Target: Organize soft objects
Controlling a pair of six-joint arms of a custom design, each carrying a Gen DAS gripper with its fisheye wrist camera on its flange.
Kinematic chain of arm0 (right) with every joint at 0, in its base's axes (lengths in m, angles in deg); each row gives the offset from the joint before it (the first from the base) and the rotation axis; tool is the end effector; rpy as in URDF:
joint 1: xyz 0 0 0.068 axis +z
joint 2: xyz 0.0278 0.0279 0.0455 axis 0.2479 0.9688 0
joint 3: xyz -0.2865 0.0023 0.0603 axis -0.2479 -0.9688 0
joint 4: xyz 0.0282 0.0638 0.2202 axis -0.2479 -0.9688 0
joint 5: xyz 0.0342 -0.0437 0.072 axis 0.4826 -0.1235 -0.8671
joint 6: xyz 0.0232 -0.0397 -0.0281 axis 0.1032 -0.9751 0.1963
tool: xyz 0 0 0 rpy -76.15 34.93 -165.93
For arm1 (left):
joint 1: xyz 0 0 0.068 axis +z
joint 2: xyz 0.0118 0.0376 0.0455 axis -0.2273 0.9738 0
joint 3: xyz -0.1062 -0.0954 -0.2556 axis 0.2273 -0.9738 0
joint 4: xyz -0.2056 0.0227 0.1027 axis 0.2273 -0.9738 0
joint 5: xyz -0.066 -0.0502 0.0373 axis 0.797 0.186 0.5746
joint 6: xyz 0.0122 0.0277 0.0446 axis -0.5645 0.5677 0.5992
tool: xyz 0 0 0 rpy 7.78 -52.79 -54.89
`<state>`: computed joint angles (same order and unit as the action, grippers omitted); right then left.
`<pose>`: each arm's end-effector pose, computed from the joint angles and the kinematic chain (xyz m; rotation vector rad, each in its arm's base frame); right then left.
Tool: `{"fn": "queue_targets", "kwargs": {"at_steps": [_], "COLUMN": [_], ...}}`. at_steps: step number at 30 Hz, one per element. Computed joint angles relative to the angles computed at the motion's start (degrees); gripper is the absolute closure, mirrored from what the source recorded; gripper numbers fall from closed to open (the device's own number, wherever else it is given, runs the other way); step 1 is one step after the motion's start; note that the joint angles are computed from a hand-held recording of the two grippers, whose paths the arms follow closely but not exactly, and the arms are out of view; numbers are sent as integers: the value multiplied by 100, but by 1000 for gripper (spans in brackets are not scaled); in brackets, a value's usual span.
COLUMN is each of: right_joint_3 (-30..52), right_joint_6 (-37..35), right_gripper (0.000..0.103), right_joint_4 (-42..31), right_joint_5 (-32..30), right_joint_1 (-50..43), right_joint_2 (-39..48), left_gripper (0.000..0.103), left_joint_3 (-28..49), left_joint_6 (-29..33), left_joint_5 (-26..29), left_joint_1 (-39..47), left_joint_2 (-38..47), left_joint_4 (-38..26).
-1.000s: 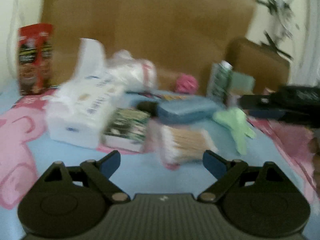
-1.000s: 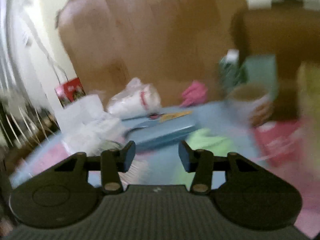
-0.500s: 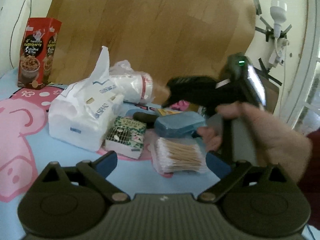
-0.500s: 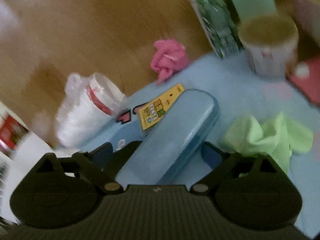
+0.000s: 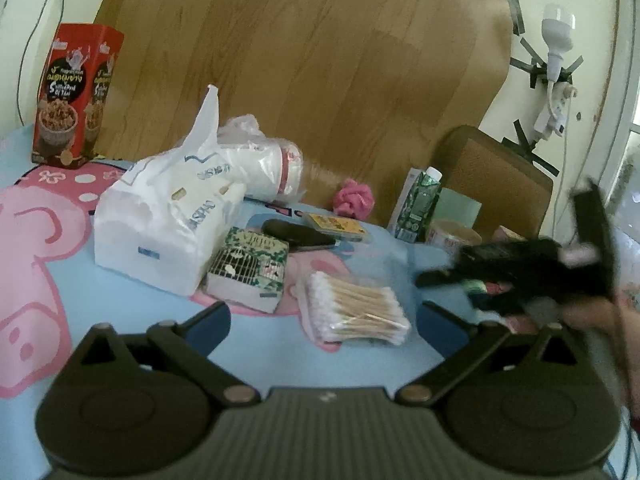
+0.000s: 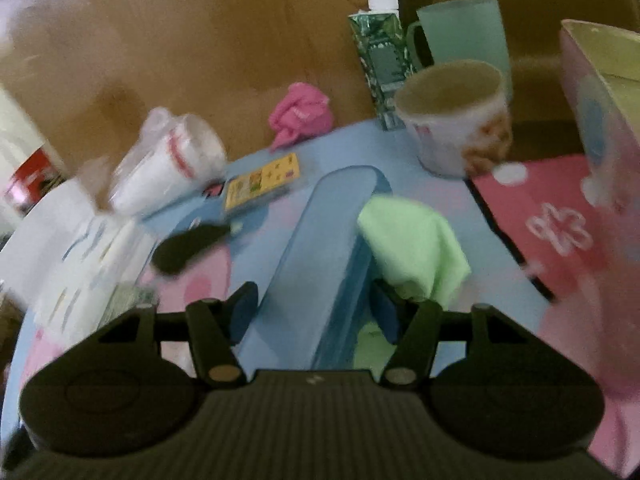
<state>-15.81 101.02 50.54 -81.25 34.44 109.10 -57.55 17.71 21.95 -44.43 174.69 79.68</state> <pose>0.3908 0.1525 0.1452 -0.1524 2.3997 0.6232 0.2240 -0.1211 0.1130 -0.2445 2.0169 -0.3279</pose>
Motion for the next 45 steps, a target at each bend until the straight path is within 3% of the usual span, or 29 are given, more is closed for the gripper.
{"fn": "queue_targets", "kwargs": {"at_steps": [9, 12, 14, 15, 19, 22, 24, 27, 31, 34, 37, 41, 43, 45], "right_joint_3": [-2757, -3413, -3843, -4069, -4563, -4799, -4845, -4591, -4038, -3894, -4082, -4646, -4982, -5277], "right_joint_6": [-1378, -1311, -1143, -1109, -1596, -1916, -1765, -1551, -1840, -2138, -2255, -2338, -2428, -2322], "right_gripper": [39, 36, 20, 18, 17, 18, 22, 38, 43, 56, 92, 93, 93, 93], "right_joint_4": [1505, 2075, 2499, 2747, 3335, 3822, 3949, 3806, 3443, 3476, 4028, 4922, 5457, 5941], "right_joint_5": [-1419, -1351, -1292, -1245, -897, -813, -876, -669, -461, -110, 24, 234, 438, 402], "right_joint_1": [-371, -359, -369, -362, -112, -183, -518, -834, -730, -467, -397, -344, -304, -381], "right_joint_2": [-1300, -1588, -1790, -1896, -2088, -2112, -2243, -2185, -1613, -1274, -1128, -1198, -1188, -1191], "left_gripper": [1, 3, 11, 13, 15, 15, 15, 21, 28, 36, 38, 36, 39, 51], "left_joint_3": [75, 125, 203, 299, 671, 1071, 1319, 1723, 2577, 3411, 4241, 5031, 4926, 4793], "left_joint_6": [15, 70, 73, 21, -201, -96, -50, -31, 231, 595, 730, 701, 508, 386], "left_joint_5": [470, 850, 1049, 1216, 1730, 1605, 1555, 1819, 1999, 1886, 1818, 1587, 1988, 2480], "left_joint_1": [159, 240, 235, 223, 17, -345, -496, -550, -713, -909, -1004, -1041, -945, -862], "left_joint_2": [18, 6, -78, -161, -321, -368, -408, -435, -329, 3, 463, 1035, 1067, 1052], "left_joint_4": [-88, -164, -385, -649, -1270, -1838, -2179, -2524, -3265, -3907, -4604, -5372, -5137, -4799]}}
